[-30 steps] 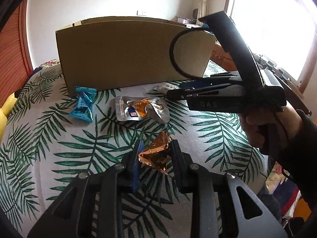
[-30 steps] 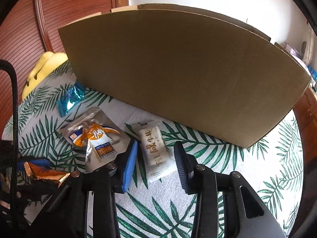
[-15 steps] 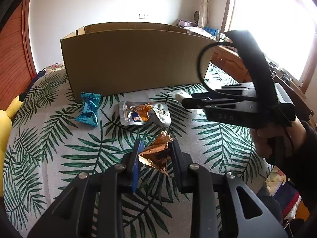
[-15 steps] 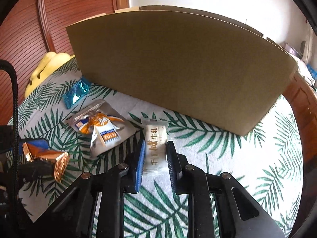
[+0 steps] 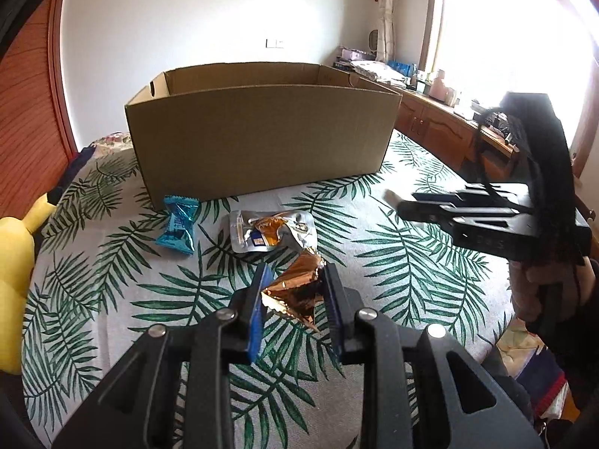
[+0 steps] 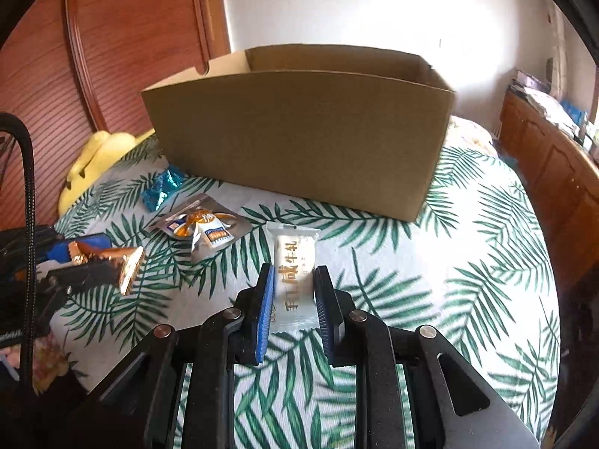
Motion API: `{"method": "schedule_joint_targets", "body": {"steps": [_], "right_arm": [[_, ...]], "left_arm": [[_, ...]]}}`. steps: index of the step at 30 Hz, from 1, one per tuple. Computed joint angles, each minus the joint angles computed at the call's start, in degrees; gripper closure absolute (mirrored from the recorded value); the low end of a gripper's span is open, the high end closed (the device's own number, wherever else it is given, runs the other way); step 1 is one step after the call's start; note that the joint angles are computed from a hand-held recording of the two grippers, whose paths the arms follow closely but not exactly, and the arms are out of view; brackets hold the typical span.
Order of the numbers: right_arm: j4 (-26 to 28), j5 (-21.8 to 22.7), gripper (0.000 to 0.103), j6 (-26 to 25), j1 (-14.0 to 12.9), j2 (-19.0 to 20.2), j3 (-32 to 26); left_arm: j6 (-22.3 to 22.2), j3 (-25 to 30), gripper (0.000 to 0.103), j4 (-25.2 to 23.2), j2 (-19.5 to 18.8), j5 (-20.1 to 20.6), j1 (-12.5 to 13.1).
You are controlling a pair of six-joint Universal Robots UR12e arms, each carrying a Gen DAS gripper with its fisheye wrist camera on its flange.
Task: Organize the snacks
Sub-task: 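Grasp the orange foil wrapper with the left tool while the right tool grasps the white bar packet, then lift and carry both held snacks over the open cardboard box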
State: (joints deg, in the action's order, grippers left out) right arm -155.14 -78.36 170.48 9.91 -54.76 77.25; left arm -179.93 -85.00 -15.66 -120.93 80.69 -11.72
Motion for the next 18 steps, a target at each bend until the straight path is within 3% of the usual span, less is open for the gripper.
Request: {"method": "schedule_joint_targets", "body": {"steps": [18], "right_arm": [[-7.1,-0.4,0.083,4.0,-1.1,-5.1,8.2]], "left_arm": [[-0.7,-2.3,0.077,4.5,2.1,3.1,-1.0]]}}
